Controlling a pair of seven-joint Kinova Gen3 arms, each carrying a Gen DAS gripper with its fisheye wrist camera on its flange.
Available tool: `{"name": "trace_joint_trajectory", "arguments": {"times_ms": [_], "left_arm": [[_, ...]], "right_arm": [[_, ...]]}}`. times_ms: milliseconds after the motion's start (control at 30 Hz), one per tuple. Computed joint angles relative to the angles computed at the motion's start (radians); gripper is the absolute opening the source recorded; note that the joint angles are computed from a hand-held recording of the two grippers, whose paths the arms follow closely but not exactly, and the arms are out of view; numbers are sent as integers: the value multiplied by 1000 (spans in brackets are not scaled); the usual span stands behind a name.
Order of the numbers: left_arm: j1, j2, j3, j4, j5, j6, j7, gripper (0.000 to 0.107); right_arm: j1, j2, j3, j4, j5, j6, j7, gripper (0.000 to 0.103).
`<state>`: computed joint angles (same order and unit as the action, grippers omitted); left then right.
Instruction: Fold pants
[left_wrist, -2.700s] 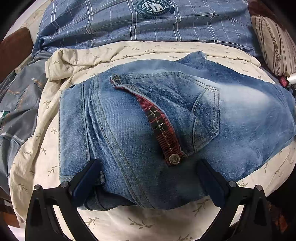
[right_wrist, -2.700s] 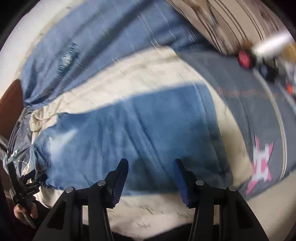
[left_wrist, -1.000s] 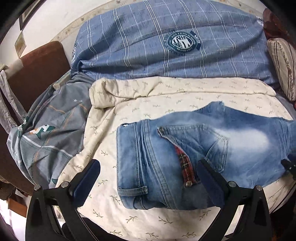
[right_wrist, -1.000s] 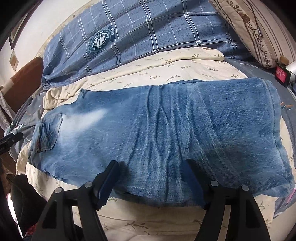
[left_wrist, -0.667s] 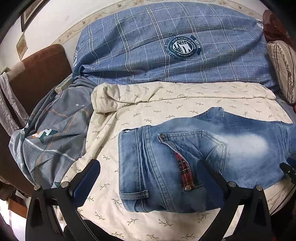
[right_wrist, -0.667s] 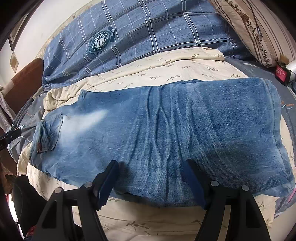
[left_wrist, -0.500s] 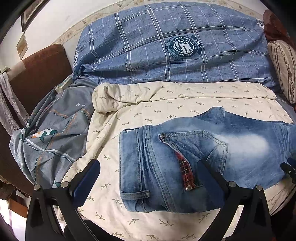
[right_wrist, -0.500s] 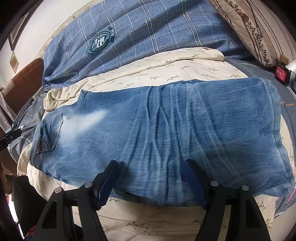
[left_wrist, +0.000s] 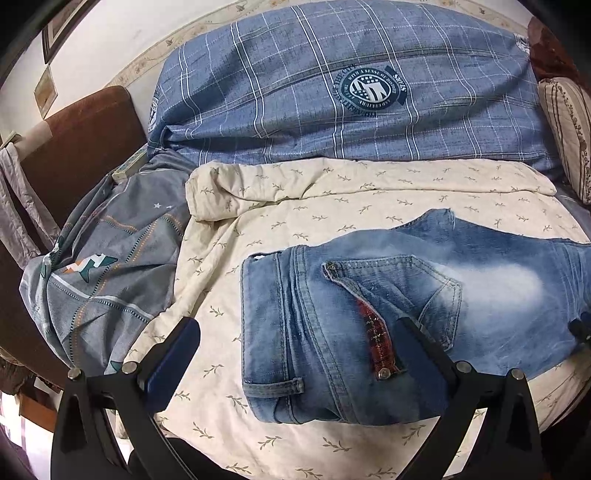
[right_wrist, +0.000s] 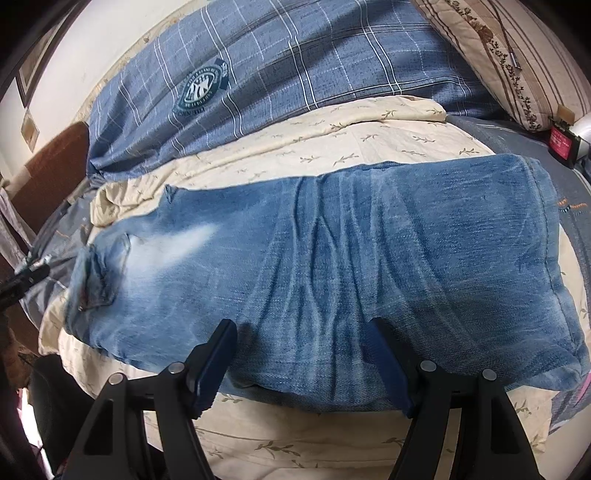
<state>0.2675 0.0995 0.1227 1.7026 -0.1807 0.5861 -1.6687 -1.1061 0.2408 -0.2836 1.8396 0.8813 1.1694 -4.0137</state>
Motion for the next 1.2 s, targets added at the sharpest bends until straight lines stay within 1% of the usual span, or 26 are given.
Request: {"name": "trace_joint_trajectory", "arguments": {"times_ms": [100,133,200,233,300,367,433,500,567,633,700,767,800,833,900,933,1000,1033,1100,1167,1200], "left_arm": [[0,16,-1,-7,-1,8,0,103],[5,27,-2,-17,-11,19,8,103],[14,48,-2,-37,-18,36,15,103],[19,60,-2,-49,-21,42,18,103],[36,89,-5,-77,-36,61,34,103],[43,118,-4,-106,-37,78,37,103],[80,157,-30,-146,-73,107,77,103],[78,188,-25,-175,-71,126,85,103],[105,214,-44,-196,-99,145,110,103],[110,234,-46,-206,-105,152,108,103],[118,243,-51,-204,-114,147,111,103],[123,246,-55,-203,-120,145,113,103],[124,247,-55,-208,-119,153,115,103],[126,245,-56,-211,-119,158,118,103],[131,233,-58,-205,-128,154,121,103],[131,222,-55,-198,-129,149,119,103],[106,200,-32,-185,-89,139,82,103],[92,185,-18,-175,-62,131,57,103],[77,159,1,-153,-25,110,11,103],[80,140,10,-134,-10,89,-16,103],[83,133,14,-125,-6,78,-29,103]], "right_arm": [[-9,-29,-7,44,52,-5,-94,75],[-9,-35,-9,47,58,15,-112,75],[5,-42,-15,41,49,44,-110,74],[14,-47,-16,39,44,59,-106,71],[25,-53,-18,44,46,94,-112,58],[41,-69,-15,56,24,140,-123,39],[71,-86,-20,71,-13,156,-137,38],[100,-119,-27,120,-23,126,-172,38],[137,-137,-30,150,-49,101,-167,37],[184,-160,-46,204,-53,51,-199,35],[197,-186,-45,261,-36,23,-261,25],[223,-219,-52,304,-27,-10,-290,23],[230,-231,-68,322,-12,-11,-324,23],[230,-239,-86,331,-6,5,-364,23],[213,-239,-126,327,-12,78,-431,23],[193,-250,-150,334,-5,118,-469,27],[157,-249,-187,320,-16,200,-507,27],[134,-246,-205,308,-38,240,-520,27],[68,-227,-233,294,-55,322,-590,27],[-9,-199,-267,275,-69,396,-671,28],[-26,-186,-283,270,-69,414,-705,29]]}}
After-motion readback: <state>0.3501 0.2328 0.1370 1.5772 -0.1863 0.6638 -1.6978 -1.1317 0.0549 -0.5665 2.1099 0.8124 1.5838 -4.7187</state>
